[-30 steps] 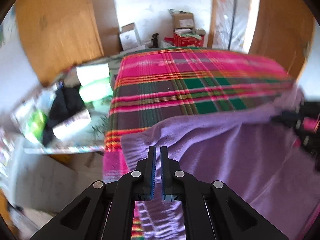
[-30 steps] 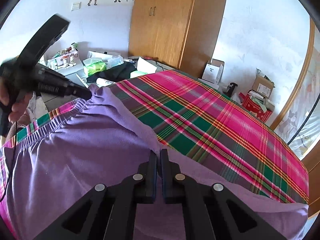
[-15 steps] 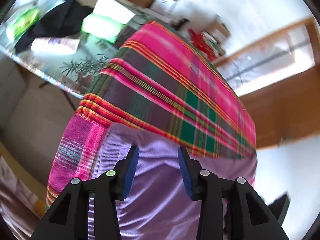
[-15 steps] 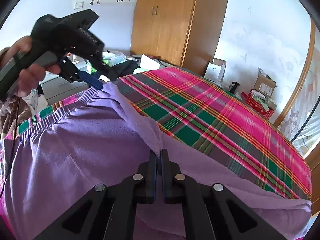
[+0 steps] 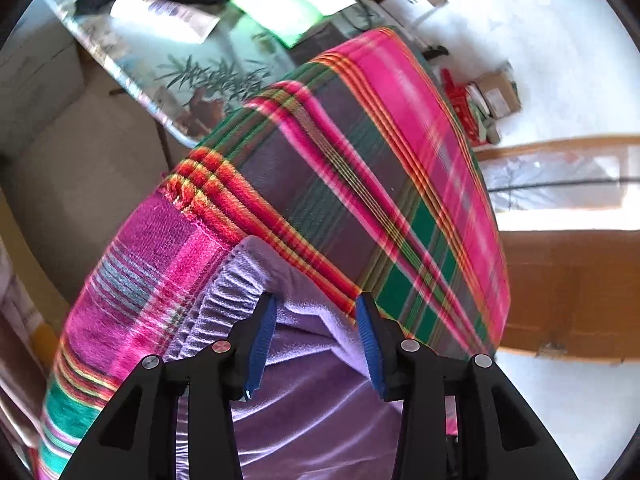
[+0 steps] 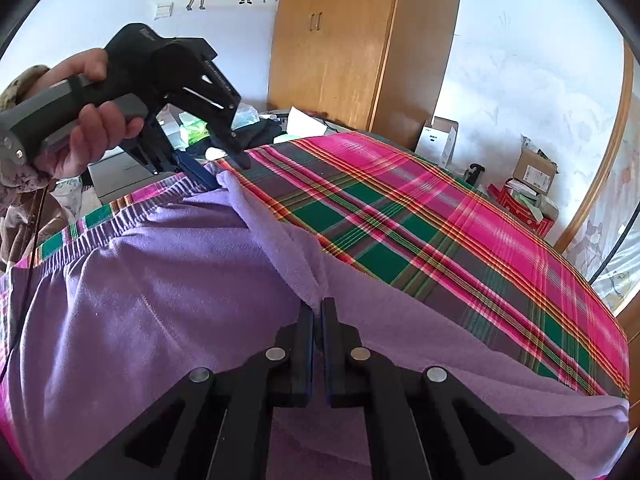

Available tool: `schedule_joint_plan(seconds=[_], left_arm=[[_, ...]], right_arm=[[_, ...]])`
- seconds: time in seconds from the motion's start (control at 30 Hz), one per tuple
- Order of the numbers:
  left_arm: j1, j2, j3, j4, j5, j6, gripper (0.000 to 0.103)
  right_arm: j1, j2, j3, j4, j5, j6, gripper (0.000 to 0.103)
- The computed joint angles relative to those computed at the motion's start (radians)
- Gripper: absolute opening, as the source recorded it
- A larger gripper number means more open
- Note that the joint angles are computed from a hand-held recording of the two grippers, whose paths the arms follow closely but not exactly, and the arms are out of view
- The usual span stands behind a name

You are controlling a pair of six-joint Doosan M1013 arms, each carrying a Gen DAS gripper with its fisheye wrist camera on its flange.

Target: Fold clothes

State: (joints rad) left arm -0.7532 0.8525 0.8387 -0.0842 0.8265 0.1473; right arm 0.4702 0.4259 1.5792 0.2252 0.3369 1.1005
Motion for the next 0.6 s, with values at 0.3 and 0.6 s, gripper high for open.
schedule_joint_plan(seconds=[0.3, 0.6], left_arm=[[0.001, -0.004, 0.021, 0.009, -0.025, -0.053, 0.028], [0.000, -0.019, 0.057, 0.021, -0.050, -0.068, 0.010]], right_arm=[[0.002, -0.009, 0.016, 0.013, -0.015, -0.005, 0.004], [0.009, -0.020, 0.032, -0.048, -0.031, 0.046, 0.004]])
